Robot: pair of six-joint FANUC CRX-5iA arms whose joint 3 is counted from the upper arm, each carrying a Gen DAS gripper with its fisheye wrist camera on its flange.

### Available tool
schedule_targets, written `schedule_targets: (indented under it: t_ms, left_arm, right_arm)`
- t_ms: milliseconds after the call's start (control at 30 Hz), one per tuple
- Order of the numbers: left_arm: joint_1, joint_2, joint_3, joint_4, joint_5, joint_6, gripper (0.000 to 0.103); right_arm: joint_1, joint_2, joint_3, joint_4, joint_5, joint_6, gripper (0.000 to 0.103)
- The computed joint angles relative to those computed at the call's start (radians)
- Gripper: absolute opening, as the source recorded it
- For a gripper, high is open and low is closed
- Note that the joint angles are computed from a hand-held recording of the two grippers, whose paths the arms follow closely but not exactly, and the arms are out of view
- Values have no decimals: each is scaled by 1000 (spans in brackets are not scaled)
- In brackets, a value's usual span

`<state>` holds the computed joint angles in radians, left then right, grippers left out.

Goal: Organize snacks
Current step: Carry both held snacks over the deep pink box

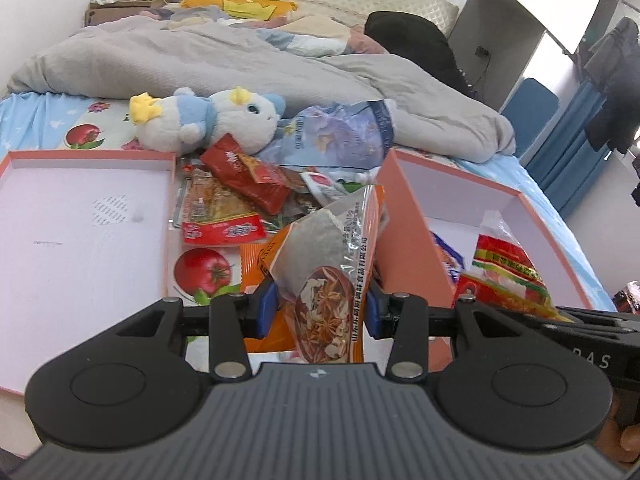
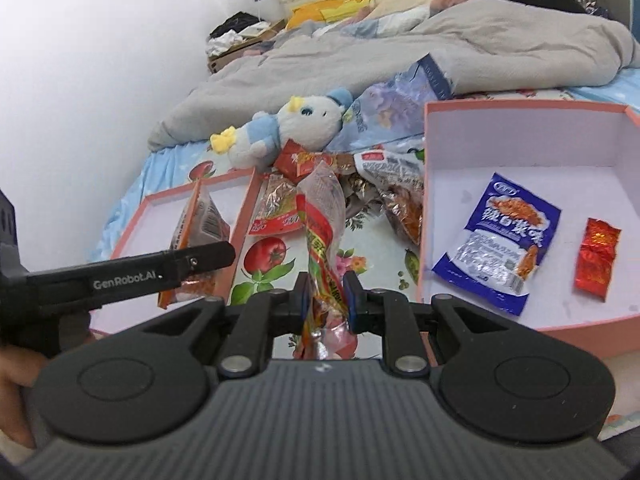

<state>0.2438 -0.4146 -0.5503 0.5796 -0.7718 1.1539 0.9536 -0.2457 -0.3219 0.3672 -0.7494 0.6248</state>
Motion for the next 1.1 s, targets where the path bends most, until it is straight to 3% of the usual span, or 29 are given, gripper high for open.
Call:
schedule_targets:
  t_ms: [533, 933, 1100]
  left_arm:
    - [-147, 38, 174, 10, 38, 86, 48]
    - [-334, 187, 370, -78, 87, 200, 48]
    - [-402, 268, 439, -114, 93, 239, 48]
  right_arm:
    - [-28, -101, -14, 210, -3, -112, 21]
    - [-148, -146, -24, 240, 42, -65, 21]
    - [-219, -153, -27, 197, 56, -8, 21]
